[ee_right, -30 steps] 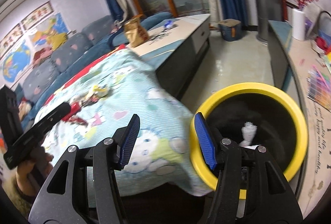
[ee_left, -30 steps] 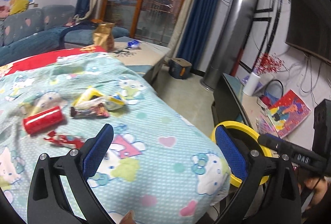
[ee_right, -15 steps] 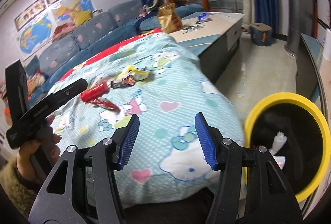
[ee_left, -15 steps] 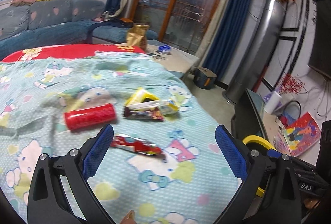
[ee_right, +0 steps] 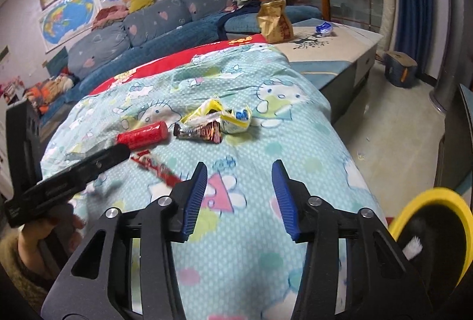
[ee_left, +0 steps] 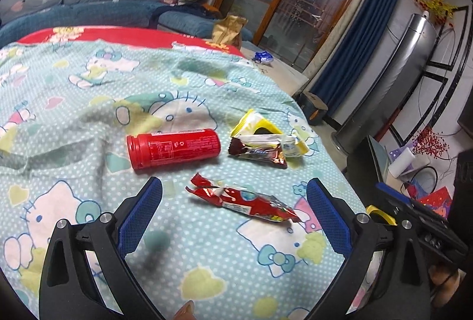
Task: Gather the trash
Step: 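Move both tools back toward the red wrapper on the bedspread, then grasp the red-and-white wrapper with the left tool while the right tool grasps the yellow wrapper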
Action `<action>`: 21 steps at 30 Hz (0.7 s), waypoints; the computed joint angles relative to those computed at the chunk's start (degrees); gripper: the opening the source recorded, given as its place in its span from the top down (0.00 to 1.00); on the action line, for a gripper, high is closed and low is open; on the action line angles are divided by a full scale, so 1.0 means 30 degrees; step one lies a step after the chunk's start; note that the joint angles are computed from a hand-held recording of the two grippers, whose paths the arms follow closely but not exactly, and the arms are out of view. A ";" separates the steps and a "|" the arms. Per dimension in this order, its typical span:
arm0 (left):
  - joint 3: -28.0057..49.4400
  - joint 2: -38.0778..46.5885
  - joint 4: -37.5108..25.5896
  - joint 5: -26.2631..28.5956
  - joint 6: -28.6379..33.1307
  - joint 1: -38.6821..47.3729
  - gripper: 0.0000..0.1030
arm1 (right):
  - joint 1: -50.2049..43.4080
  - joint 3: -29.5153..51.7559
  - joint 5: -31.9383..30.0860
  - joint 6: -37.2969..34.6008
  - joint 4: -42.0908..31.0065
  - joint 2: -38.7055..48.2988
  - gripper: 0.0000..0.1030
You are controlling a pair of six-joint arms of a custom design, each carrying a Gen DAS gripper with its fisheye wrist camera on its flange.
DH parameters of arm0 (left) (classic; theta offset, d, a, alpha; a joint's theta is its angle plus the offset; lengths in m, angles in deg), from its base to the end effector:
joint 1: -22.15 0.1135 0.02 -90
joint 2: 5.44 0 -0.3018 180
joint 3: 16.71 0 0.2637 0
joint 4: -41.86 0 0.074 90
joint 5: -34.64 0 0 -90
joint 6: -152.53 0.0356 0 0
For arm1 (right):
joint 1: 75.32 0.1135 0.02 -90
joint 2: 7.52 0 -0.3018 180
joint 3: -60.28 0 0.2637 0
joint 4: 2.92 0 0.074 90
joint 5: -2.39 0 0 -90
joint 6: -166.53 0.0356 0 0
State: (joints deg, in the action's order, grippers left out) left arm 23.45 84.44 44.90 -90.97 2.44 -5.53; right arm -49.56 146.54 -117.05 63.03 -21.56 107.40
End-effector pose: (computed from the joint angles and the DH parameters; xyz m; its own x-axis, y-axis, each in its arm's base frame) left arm 0.2403 -0.1026 0.1392 -0.3420 -0.6164 -0.7093 -0.5465 0.7445 -0.3835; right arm 0.3975 0.2112 0.1836 -0.4852 -0.4599 -0.7437 -0.8144 0.5472 0.1929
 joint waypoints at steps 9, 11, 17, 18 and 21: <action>-0.0469 0.1407 0.2361 0.2668 0.0412 0.2085 0.23 | 0.1621 0.4145 0.2252 -0.1418 -0.1469 0.2786 0.65; -0.0623 0.1764 0.2983 0.3273 0.0298 0.2487 0.26 | 0.1955 0.5055 0.2798 -0.1844 -0.1955 0.3412 0.66; -0.0774 0.2540 0.4038 0.4053 0.0196 0.2966 0.42 | 0.2707 0.6978 0.4123 -0.3286 -0.3032 0.4715 0.75; -0.0775 0.2654 0.4199 0.4201 0.0231 0.3071 0.46 | 0.2870 0.7146 0.4435 -0.3506 -0.3027 0.4867 0.75; -0.0718 0.2987 0.4470 0.4407 0.0120 0.3106 0.56 | 0.3160 0.7590 0.4985 -0.3860 -0.3037 0.5249 0.75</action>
State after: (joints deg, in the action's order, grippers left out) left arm 21.30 93.40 58.32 -77.75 2.80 3.79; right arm -40.08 169.31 -102.09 51.45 -30.67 123.15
